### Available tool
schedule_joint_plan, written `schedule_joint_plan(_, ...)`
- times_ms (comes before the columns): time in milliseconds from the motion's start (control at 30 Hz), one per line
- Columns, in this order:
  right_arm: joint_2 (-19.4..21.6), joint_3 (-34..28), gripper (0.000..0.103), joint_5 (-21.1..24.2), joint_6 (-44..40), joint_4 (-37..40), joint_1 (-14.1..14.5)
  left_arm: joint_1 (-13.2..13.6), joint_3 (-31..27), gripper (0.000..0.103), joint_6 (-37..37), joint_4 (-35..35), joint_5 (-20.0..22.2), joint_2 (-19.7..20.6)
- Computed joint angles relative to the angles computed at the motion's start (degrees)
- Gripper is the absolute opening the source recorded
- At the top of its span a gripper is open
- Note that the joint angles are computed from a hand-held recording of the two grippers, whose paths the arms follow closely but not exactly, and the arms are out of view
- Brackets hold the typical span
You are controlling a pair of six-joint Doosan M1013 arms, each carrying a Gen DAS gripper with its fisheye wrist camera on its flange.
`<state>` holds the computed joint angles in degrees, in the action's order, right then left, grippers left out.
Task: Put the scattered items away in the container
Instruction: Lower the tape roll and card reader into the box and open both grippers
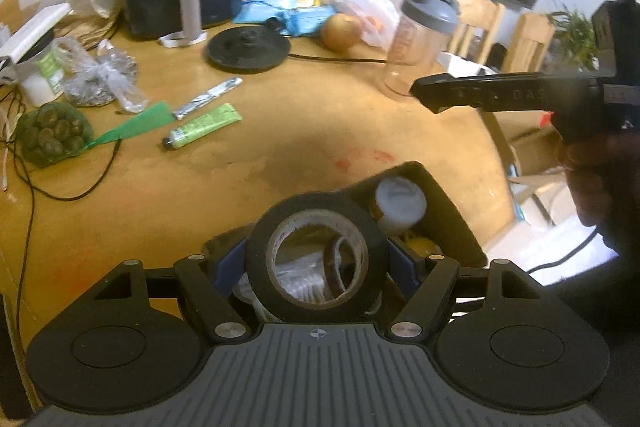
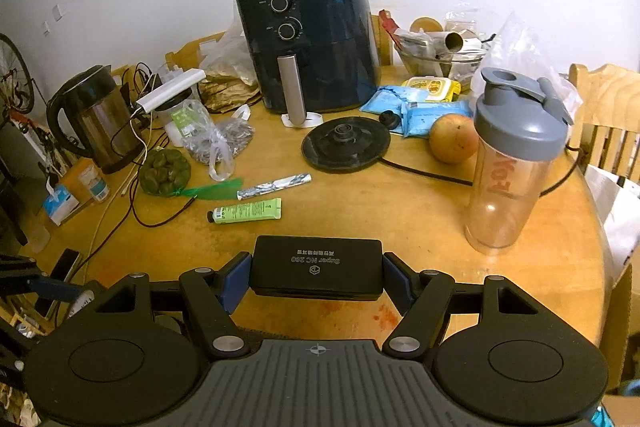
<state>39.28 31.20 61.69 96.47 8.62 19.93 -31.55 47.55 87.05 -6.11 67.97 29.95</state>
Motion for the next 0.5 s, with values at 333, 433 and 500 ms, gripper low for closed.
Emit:
schedule_joint_plan(333, -3.08, 5.2, 0.071, -1.68, 1.61, -1.21, 0.84, -0.42, 1.47, 0.092, -0.23, 1.33, -1.1, -1.33)
schedule_joint_plan(433, -3.55, 6.07, 0.071, -1.8, 1.28, -0.73, 1.01, -0.59, 2.38, 0.101, -3.27, 3.77, -2.2, -1.98)
schedule_joint_plan(500, -3.64, 6.27, 0.071, -1.57, 1.02, -0.44, 1.19, -0.64, 2.67, 0.103, -5.38, 5.27, -2.23, -2.24)
